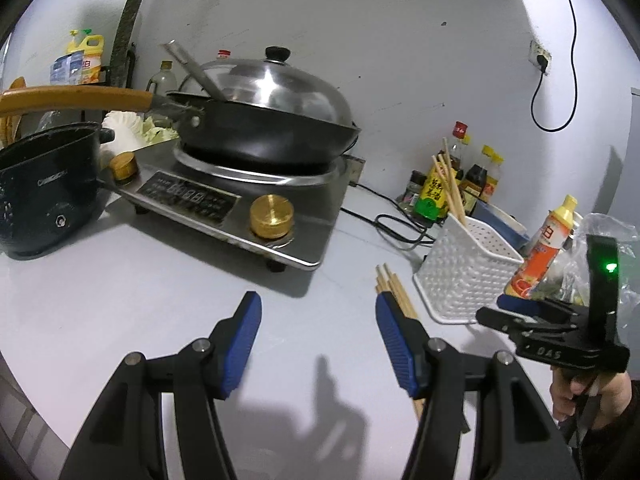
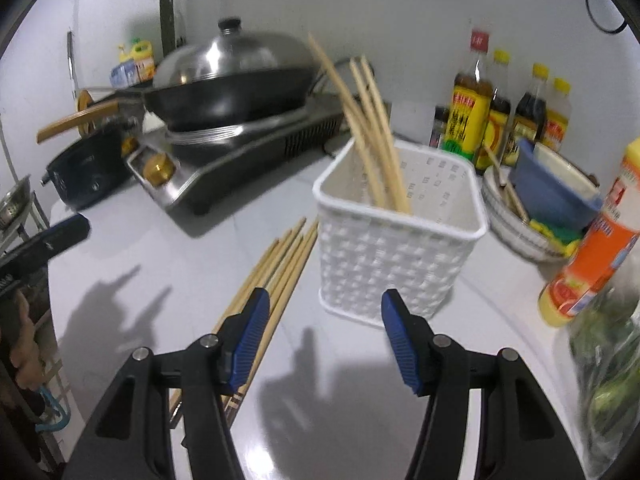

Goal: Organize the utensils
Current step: 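Lower the right tool onto the loose wooden chopsticks and close on one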

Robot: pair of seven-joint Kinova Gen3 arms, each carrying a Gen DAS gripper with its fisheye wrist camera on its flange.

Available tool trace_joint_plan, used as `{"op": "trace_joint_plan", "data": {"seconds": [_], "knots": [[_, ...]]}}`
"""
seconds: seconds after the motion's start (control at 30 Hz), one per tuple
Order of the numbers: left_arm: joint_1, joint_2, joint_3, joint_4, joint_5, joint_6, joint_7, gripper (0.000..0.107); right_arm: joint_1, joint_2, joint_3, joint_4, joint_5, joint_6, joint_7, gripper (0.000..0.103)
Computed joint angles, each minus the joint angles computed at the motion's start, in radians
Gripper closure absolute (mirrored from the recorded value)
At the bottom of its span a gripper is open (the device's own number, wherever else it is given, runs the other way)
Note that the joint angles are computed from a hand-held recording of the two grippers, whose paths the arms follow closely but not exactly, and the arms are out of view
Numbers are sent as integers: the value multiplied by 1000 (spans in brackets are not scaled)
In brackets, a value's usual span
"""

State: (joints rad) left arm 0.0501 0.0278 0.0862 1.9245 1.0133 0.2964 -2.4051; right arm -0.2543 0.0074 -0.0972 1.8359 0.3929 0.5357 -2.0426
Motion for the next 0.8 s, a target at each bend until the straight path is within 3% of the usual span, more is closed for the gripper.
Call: {"op": "trace_joint_plan", "data": {"seconds": [0.27,0.47,0.8], "knots": [[-26,12,-7,13,17,8,-40,48,-39,105,18,-51,-15,59,-24,47],[-52,20,-13,25,57,25,-81,48,-80,166,37,-89,-16,96,-34,66],[-81,24,-24,32,90,65,-105,48,-108,217,55,-143,-32,128,-34,78]]}}
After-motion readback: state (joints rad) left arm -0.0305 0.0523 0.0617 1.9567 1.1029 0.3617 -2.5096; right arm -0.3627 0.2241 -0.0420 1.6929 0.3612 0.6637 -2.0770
